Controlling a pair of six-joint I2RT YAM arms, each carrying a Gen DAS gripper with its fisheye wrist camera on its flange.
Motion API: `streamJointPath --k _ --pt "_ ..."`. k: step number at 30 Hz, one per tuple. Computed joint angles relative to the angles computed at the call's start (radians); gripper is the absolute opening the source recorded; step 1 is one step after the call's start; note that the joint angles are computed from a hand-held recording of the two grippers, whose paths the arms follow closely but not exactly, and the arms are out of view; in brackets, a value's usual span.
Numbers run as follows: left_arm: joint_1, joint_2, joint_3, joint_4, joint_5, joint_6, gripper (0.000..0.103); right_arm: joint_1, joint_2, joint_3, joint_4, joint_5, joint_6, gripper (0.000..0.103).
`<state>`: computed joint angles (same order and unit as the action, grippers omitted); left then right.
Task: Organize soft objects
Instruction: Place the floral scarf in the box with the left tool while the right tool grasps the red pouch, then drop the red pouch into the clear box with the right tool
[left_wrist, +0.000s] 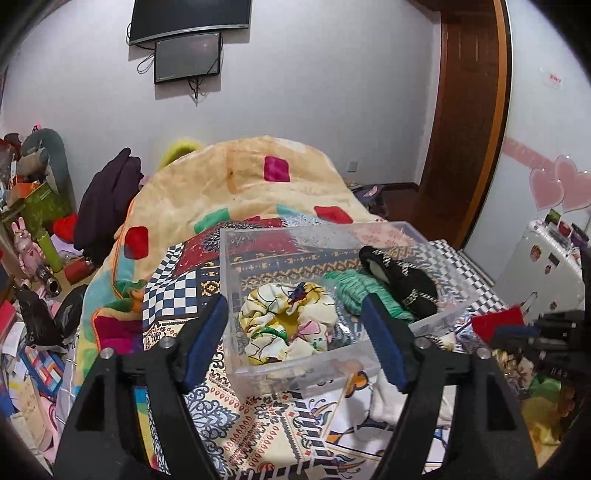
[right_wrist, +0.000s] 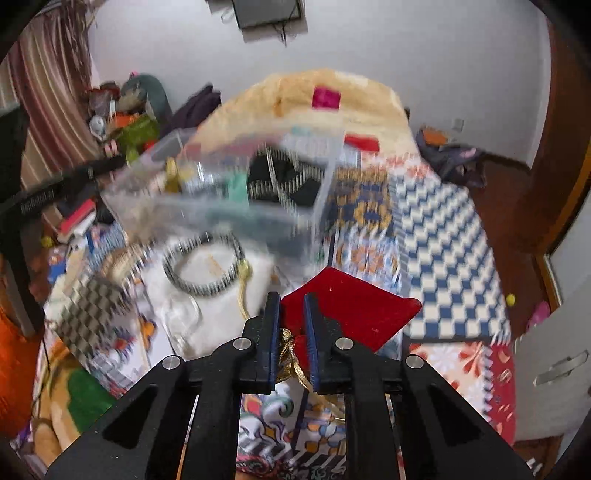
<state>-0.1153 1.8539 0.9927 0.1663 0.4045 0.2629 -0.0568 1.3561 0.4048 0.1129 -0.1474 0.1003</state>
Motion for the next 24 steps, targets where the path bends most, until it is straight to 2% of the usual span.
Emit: streamJointPath --k 4,8,12,16,21,24 --pt "0.018 -0.012 -0.012 0.002 0.036 -0.009 0.081 0.017 -0.092 0.044 -0.027 0.006 0.002 0.011" --pt "0.023 -0.023 -0.038 0.021 0.035 -0.007 0.085 0.060 -0.063 0.124 0.015 0.023 0.006 0.011" --pt "0.020 -0.025 -0.068 0.051 0.016 0.013 0.087 0.111 0.082 0.228 0.090 0.051 0.000 0.011" --pt "0.017 -0.015 -0.086 0.070 0.015 0.028 0.088 0.132 0.239 0.327 0.143 0.035 0.014 0.011" --pt "0.005 0.018 -0.090 0.068 0.009 0.047 0.088 0.144 0.377 0.432 0.105 0.007 0.023 0.013" --pt "-0.016 0.010 -0.132 0.123 -0.035 0.062 0.090 0.148 0.427 0.473 0.055 -0.002 0.018 0.016"
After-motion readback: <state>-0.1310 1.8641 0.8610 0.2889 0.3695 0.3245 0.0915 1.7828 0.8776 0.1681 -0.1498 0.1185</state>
